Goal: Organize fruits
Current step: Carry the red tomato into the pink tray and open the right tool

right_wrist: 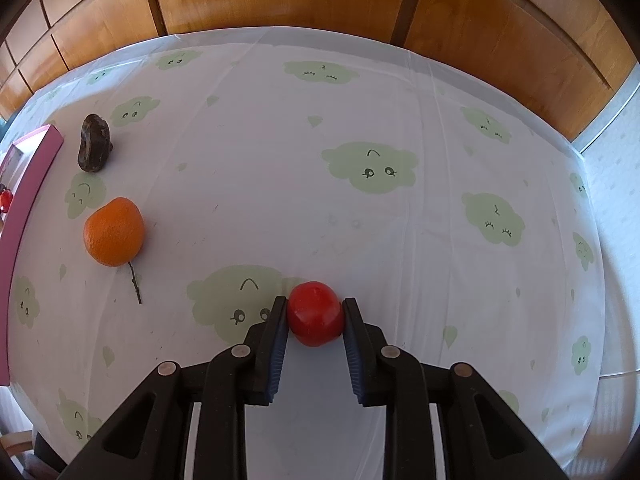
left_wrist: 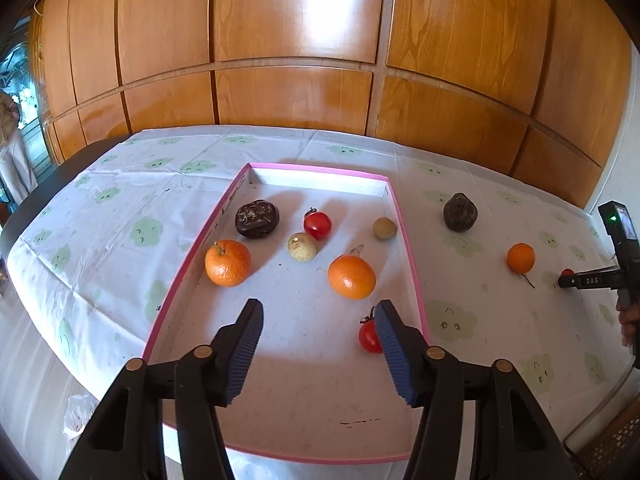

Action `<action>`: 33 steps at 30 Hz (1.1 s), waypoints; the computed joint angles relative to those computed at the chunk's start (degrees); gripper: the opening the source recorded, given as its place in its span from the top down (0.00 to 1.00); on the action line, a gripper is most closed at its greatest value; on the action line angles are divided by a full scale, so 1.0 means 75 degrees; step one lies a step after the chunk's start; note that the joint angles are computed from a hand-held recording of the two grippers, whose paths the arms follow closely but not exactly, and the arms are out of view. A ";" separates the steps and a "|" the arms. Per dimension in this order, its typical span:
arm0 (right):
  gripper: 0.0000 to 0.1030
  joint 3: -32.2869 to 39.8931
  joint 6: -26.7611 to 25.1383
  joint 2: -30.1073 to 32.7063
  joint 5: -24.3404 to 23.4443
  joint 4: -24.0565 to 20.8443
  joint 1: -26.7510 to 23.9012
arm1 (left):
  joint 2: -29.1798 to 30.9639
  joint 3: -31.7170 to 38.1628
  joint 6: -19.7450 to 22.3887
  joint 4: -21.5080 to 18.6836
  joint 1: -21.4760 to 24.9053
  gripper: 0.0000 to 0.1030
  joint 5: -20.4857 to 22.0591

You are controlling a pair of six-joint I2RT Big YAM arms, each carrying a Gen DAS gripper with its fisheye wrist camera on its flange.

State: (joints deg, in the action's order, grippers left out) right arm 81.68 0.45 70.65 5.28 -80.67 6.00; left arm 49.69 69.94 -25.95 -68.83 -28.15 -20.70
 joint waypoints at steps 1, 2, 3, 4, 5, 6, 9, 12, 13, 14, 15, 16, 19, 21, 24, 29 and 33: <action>0.74 0.0018 0.0023 0.0014 0.0013 -0.0019 0.0018 | -0.0008 -0.0007 0.0005 0.0000 0.0023 0.40 0.0008; 0.74 0.0050 0.0058 0.0034 -0.0010 -0.0061 0.0010 | -0.0017 -0.0015 -0.0016 -0.0007 0.0036 0.40 -0.0009; 0.74 0.0068 0.0084 0.0048 -0.0033 -0.0090 0.0005 | -0.0016 -0.0019 -0.0055 -0.0033 0.0064 0.39 -0.0015; 0.74 0.0086 0.0080 0.0068 -0.0068 -0.0105 -0.0012 | -0.0020 -0.0035 -0.0077 -0.0050 0.0114 0.39 0.0027; 0.74 0.0123 0.0103 0.0097 -0.0091 -0.0154 -0.0024 | -0.0028 -0.0050 -0.0110 -0.0063 0.0149 0.38 0.0057; 0.74 0.0179 0.0136 0.0137 -0.0113 -0.0233 -0.0030 | -0.0038 -0.0069 -0.0159 -0.0077 0.0174 0.38 0.0066; 0.74 0.0365 0.0234 0.0257 -0.0235 -0.0544 -0.0017 | -0.0058 -0.0114 -0.0242 -0.0107 0.0272 0.38 0.0118; 0.74 0.0445 0.0320 0.0264 -0.0598 -0.0739 0.0038 | -0.0091 -0.0133 -0.0248 -0.0073 0.0315 0.38 0.0164; 0.74 0.0447 0.0376 0.0226 -0.0671 -0.0731 0.0097 | -0.0102 -0.0138 -0.0237 -0.0055 0.0320 0.38 0.0166; 0.74 0.0441 0.0421 0.0177 -0.0722 -0.0688 0.0157 | -0.0105 -0.0138 -0.0227 -0.0049 0.0328 0.38 0.0169; 0.74 0.0441 0.0481 0.0118 -0.0847 -0.0630 0.0225 | -0.0109 -0.0141 -0.0220 -0.0044 0.0344 0.38 0.0187; 0.74 0.0455 0.0539 0.0072 -0.1003 -0.0583 0.0287 | -0.0108 -0.0144 -0.0227 -0.0040 0.0361 0.38 0.0216; 0.74 0.0549 0.0664 -0.0044 -0.1305 -0.0372 0.0612 | -0.0100 -0.0147 -0.0225 -0.0049 0.0418 0.38 0.0283; 0.74 0.0675 0.0716 -0.0035 -0.1510 -0.0277 0.0867 | -0.0098 -0.0157 -0.0261 -0.0080 0.0445 0.35 0.0348; 0.74 0.0864 0.0736 0.0051 -0.1781 -0.0139 0.1246 | -0.0119 -0.0201 -0.0351 -0.0085 0.0494 0.34 0.0441; 0.74 0.0902 0.0954 0.0082 -0.1999 0.0189 0.2062 | -0.0151 -0.0225 -0.0361 -0.0075 0.0541 0.34 0.0493; 0.74 0.0797 0.1269 0.0098 -0.2072 0.0471 0.2608 | -0.0171 -0.0246 -0.0347 -0.0072 0.0612 0.34 0.0540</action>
